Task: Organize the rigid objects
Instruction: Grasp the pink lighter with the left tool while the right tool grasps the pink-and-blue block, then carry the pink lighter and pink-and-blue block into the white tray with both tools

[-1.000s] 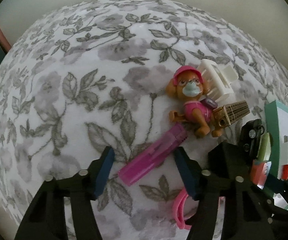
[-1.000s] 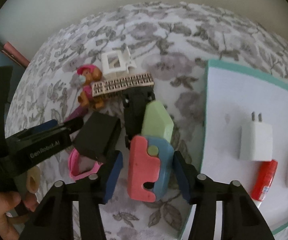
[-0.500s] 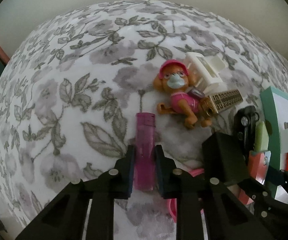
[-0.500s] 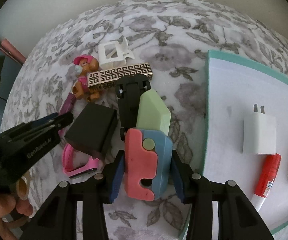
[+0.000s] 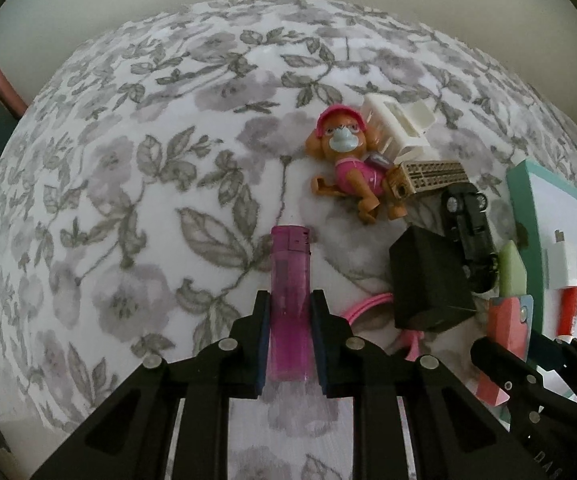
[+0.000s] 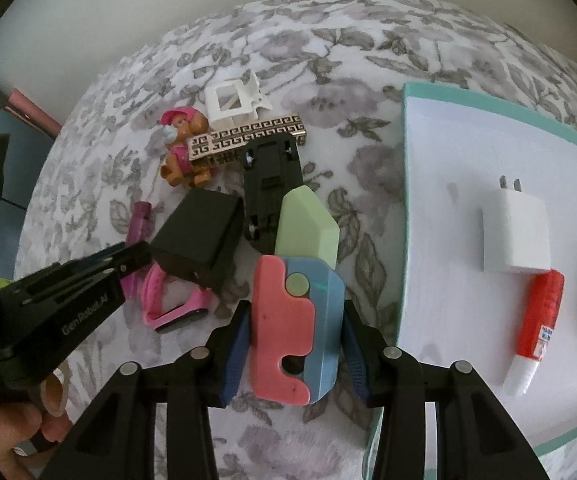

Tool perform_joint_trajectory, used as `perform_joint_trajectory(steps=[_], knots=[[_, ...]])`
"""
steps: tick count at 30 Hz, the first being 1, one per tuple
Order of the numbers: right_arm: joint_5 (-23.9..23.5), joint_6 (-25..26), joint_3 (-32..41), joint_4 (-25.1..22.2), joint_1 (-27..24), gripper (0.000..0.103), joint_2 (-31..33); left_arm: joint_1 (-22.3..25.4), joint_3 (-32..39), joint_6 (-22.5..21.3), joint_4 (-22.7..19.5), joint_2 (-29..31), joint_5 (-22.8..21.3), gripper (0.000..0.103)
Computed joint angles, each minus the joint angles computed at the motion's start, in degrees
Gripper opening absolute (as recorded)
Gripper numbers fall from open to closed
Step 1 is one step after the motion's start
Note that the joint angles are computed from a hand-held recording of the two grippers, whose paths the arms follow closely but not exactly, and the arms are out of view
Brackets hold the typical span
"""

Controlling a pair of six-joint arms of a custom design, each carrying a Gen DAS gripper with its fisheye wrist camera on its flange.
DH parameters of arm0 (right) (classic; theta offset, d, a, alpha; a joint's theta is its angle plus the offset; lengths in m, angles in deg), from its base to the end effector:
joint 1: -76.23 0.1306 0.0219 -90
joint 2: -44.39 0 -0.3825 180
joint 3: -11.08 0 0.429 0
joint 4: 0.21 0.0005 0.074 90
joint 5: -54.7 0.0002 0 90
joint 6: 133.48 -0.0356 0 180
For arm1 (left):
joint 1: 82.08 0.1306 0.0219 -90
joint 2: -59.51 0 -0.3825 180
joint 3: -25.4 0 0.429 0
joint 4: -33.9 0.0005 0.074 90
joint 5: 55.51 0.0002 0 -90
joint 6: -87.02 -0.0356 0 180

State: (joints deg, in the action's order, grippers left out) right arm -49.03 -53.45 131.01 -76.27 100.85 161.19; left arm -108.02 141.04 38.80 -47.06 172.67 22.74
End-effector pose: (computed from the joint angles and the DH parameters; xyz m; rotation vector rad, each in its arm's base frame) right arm 0.5916 0.2798 0.3916 -0.4207 2.8628 0.4616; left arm 0.5627 -0.2662 0.3941 -0.4235 2.8286 0.0836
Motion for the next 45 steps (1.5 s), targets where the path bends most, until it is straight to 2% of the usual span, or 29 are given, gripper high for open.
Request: perform_joint_trajectory(steps=[8,13,21,29,36,41,45], knots=[[-2.5,-1.5,-2.1,2.8,-1.3,0.045,-3.0,-0.6,2.8,0.3,-2.2,-1.9,-2.2,0.020],[-5.3,-2.6,-2.7,3.6,-2.3,0.038,-3.9,-0.9,6.8,-0.3,-3.3,-0.7,-3.6,0.020],[-7.5,-2.8,-4.0,5.0,-2.9,0.038,-5.7,-2.4,13.1,-0.3,-5.5,2.3,-5.3,0.020],[-9.7,-7.8,-6.1,11.3,-5.4,0.038,-9.1,-4.2,21.5,-0.2,-6.7,5.3,-7.1,0.020],[-5.5,-10.8,-7.7,15.7,-8.6,0.038,-12.0,-6.5,32.9,-1.5,-7.6,11.0,-7.0,0.020],[-2.2,-12.1,-8.5,16.6,-11.1,0.038,-12.9,-8.0,39.0,-2.0,-8.3,15.4,-5.1,0.020],[1.3,-11.0,-9.0,15.9,-12.8,0.038,-13.6,-9.0,43.5,-2.2,-9.7,19.4,-3.6,0.020]])
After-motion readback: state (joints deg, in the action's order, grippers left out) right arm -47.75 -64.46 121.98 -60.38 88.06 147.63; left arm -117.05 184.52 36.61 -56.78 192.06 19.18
